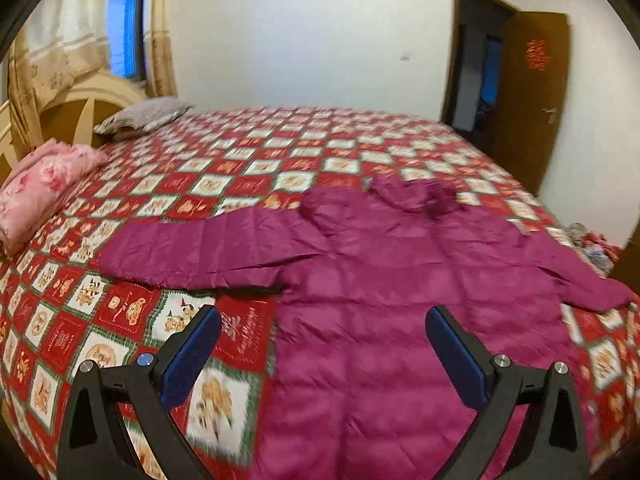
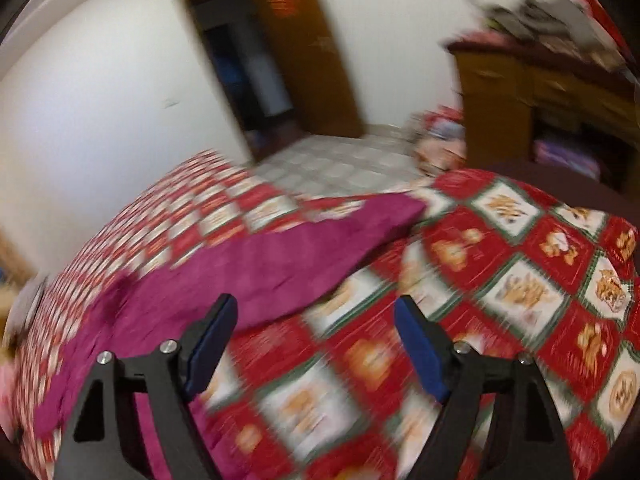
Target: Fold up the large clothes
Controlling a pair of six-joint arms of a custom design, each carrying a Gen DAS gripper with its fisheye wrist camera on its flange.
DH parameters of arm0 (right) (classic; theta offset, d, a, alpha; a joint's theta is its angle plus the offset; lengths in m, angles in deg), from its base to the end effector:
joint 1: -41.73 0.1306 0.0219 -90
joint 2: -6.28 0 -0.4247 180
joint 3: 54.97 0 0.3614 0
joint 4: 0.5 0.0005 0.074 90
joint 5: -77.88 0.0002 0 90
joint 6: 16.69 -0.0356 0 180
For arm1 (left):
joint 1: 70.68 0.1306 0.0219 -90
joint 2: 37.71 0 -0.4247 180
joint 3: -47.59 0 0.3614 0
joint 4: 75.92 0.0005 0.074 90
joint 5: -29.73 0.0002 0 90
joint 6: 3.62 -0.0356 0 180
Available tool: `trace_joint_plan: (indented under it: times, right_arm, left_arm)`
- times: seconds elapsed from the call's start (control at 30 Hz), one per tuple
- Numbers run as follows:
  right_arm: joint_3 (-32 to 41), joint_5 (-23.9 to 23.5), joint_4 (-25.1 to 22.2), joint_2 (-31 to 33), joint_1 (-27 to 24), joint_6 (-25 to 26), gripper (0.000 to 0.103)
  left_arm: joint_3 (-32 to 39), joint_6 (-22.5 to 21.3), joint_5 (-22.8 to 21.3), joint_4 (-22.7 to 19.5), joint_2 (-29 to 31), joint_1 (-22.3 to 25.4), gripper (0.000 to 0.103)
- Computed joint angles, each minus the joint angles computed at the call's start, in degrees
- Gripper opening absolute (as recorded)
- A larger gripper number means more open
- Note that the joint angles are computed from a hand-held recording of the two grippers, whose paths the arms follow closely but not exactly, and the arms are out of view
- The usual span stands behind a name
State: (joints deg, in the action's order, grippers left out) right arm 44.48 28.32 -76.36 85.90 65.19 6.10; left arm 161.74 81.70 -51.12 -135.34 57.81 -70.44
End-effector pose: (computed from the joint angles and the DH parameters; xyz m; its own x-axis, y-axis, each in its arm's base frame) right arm 0.3228 0.1144 0.5870 -0.2675 0.6488 -0.7124 0.7128 0.6307 0.3068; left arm 0.4877 -0.0041 0.5973 -0.6416 0.0779 -0.7631 0.1692 0.9847 -0.0418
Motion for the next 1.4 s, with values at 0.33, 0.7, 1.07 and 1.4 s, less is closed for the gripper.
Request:
trace_joint_plan:
  times: [0.33, 0.7, 1.07, 1.4]
  right_arm:
    - [-2.6, -12.6, 6.5, 4.1, -20.2, 3.9, 0.077]
    - [-3.7, -13.1, 6.6, 6.0, -22.0, 11.2, 0.011]
    - [16.3, -4.2, 8.5, 13.3, -4.9, 29.1, 0.010]
    - [38.3, -8.5, 10.5, 32.9, 10.2, 41.9, 0.010]
  left_arm:
    - [0.7, 0.8, -8.1, 8.7, 8.4, -1.4, 0.102]
    - [-2.1, -1.3, -11.6, 9.5, 11.0, -2.2, 0.102]
    - [-0.2, 5.2, -0.4, 4.9, 12.8, 1.2, 0.102]
    - [-0.5, 7.5, 1.1, 4.8, 11.6, 2.1, 0.102]
